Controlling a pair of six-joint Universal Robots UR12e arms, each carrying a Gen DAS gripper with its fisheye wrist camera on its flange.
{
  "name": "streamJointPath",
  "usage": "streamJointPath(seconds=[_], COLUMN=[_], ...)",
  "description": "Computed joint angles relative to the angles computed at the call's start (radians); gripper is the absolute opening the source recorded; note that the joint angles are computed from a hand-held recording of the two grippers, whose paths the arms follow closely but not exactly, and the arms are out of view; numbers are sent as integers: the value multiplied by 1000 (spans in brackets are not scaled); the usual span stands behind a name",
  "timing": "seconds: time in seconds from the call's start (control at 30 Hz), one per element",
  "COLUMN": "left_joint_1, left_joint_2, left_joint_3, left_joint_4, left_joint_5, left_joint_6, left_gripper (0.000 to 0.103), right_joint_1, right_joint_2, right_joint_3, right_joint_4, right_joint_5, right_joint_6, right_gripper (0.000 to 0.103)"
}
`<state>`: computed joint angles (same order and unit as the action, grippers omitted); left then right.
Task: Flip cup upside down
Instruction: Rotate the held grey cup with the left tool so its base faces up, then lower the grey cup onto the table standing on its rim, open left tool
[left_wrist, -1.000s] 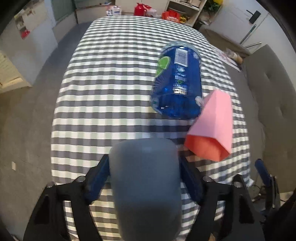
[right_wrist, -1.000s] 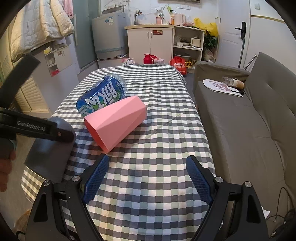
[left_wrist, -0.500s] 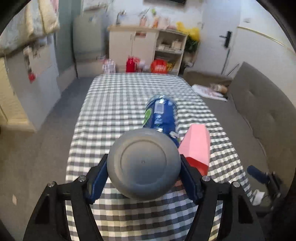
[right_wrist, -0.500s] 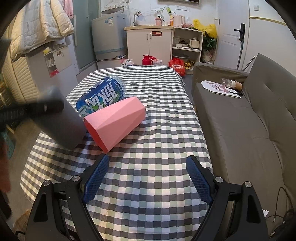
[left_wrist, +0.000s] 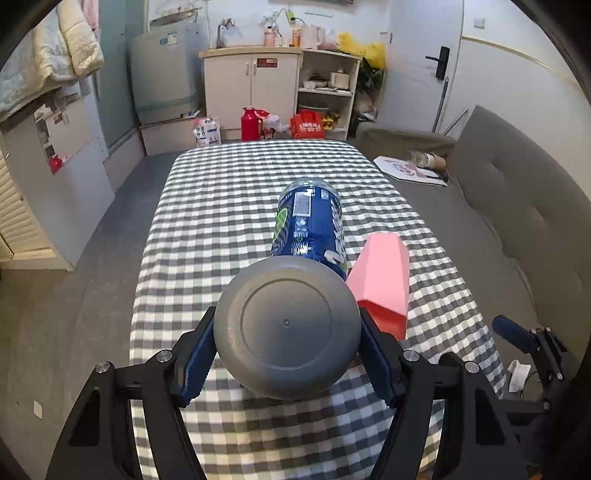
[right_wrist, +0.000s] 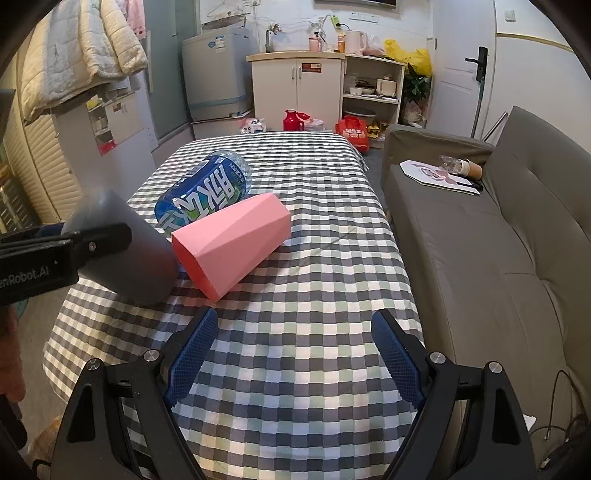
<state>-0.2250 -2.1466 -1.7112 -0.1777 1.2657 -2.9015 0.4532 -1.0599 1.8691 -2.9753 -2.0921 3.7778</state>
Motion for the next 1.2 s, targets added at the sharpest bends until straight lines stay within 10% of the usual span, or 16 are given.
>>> streamJointPath(seconds=[1.2], left_joint_1=[8], left_joint_2=[-5], left_joint_3=[-54], left_joint_4=[6], left_joint_5=[-47], left_joint_6=[60], left_gripper=[74], right_joint_1=[1], right_joint_2=[-6], right_joint_3=[21], right_joint_4=[-54], right_joint_5=[-13], right_joint_6=[17], right_gripper=[85])
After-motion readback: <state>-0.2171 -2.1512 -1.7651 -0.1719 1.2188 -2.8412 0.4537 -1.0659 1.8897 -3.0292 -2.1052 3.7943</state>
